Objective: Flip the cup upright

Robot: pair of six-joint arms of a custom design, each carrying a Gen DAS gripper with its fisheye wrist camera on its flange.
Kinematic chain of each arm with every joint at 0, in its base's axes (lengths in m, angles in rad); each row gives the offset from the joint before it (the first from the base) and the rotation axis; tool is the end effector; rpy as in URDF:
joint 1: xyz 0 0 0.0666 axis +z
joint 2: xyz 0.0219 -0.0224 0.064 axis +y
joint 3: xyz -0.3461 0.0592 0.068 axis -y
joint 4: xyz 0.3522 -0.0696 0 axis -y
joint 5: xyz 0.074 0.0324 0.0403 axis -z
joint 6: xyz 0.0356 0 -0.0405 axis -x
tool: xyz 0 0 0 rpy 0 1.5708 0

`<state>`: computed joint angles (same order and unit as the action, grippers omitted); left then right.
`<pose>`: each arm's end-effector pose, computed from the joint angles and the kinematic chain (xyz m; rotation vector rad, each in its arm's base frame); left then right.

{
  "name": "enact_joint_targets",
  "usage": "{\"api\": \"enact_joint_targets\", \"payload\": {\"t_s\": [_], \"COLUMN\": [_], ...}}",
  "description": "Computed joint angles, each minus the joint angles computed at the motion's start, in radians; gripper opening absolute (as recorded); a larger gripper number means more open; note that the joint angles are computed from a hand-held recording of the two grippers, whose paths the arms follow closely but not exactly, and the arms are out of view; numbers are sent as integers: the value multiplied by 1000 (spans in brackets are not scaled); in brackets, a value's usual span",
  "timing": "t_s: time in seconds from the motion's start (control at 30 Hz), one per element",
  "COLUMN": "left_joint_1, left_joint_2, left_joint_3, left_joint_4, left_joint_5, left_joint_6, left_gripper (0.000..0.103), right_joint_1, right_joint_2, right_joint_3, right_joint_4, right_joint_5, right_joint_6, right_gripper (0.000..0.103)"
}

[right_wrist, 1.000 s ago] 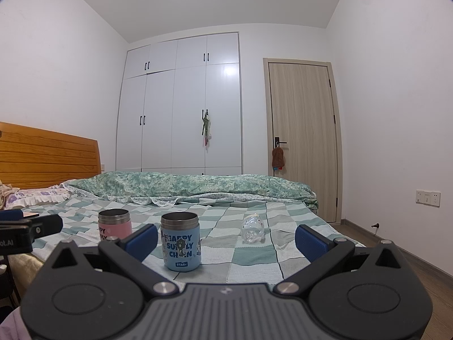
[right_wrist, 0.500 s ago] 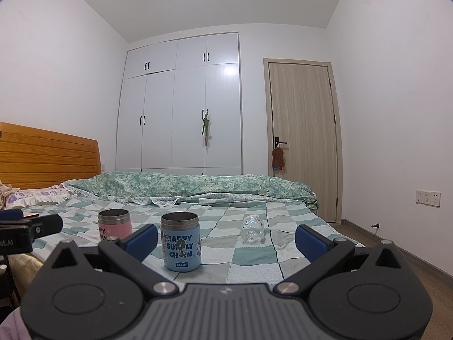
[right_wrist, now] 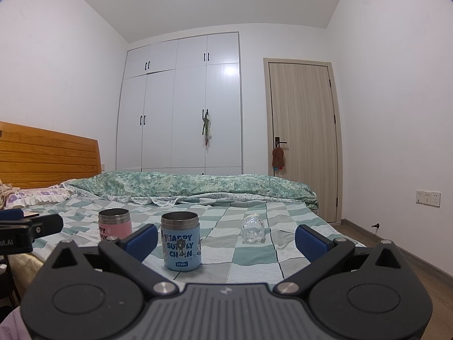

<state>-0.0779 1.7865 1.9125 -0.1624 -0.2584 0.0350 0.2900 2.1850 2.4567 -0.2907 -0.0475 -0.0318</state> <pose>0.6189 -0.0396 0.4942 -0.1655 1.5987 0.1201 0.6951 0.2088 0.4665 -0.2425 1.5787 0.2884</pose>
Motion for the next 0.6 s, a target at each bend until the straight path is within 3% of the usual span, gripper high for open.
{"api": "enact_joint_targets", "payload": {"t_s": [0.27, 0.47, 0.6], "left_joint_1": [0, -5, -4], "left_joint_2": [2, 33, 79], "left_joint_3": [4, 69, 168], "left_joint_4": [-2, -45, -115], "left_joint_5": [2, 34, 64], "left_joint_6": [-3, -23, -18], "left_gripper": [103, 103, 103], "right_joint_1": [0, -3, -4], "right_joint_2": [5, -5, 76], "right_joint_3": [10, -5, 156], "right_joint_4": [-6, -8, -98], "right_joint_5": [0, -3, -2], "right_joint_6": [0, 0, -3], "right_gripper": [103, 103, 103]}}
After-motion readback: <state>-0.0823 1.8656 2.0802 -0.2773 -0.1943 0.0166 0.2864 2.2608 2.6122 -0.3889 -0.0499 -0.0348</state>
